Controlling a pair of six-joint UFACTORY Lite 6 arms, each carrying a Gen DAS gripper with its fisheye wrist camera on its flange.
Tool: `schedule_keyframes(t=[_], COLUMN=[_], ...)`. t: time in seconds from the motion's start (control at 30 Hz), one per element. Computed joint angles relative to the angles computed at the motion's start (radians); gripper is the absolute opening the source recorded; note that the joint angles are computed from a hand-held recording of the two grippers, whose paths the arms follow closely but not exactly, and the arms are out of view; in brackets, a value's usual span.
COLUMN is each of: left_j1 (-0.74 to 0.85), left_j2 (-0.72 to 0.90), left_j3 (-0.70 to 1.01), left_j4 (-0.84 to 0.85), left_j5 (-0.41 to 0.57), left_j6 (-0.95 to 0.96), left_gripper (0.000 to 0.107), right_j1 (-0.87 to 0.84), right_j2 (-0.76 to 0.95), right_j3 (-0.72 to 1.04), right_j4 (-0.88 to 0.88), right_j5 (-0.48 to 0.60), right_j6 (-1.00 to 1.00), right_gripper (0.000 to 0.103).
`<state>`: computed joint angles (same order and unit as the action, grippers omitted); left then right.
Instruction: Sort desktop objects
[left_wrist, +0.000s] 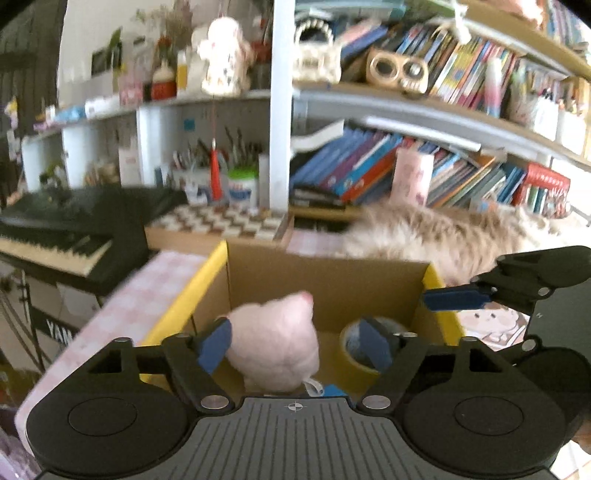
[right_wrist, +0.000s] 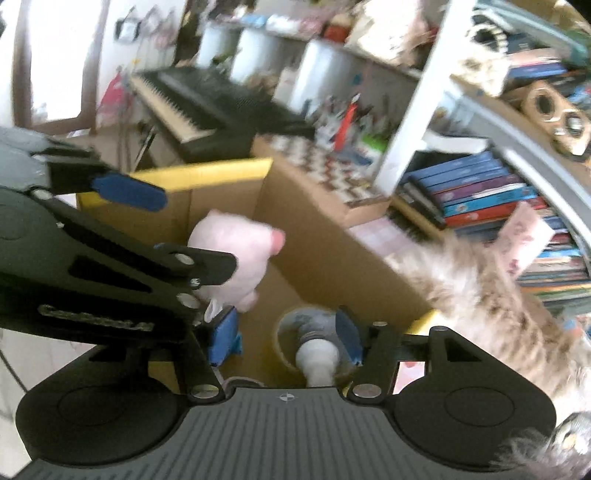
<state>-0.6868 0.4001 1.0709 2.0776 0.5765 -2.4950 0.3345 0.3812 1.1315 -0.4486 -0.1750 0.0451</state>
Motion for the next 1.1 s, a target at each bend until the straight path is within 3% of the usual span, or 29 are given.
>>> schedule_keyframes(t=[0.17,0.27,0.4,0.63,0.83,1.1], left_j1=[-0.067,-0.106,-0.155,-0.269,-0.373,-0.526], left_j2=[-0.083,-0.142,-0.223,-0.345,-0.418,-0.441], left_j3=[-0.076,-0.14,-0.233,-0.383,-0.49,-0.575], left_j4=[-0.011,-0.017,-0.033,-0.146,-0.233,-0.35], left_j5=[0.118,0.173,0.224,0.307,0.338,0.404], left_j6=[-0.007,-0.032,-0.06,-0.059,-0.064,-0.091], left_gripper=[0.095,0.1,0.102,0.103,0.103,0.103], right_j1=[-0.002,0.001,0.034,0.15,0.324,0.737], right_j2=[-0.154,-0.251,-0.375,-0.608,-0.815,-0.97], right_j3=[-0.158,-0.262,-0.403,-0.644,-0.817,-0.965], right_j4=[0.348,0.501,0.78,1.223,1.624,2.101], right_j5=[-0.073,-0.119,-0.197,-0.353,-0.496,-0.843], right_j6=[-0.255,-0.344,-0.51,-0.719,-0.912,-1.014], right_gripper=[0.061,0.071,0.08,0.084,0.086,0.087])
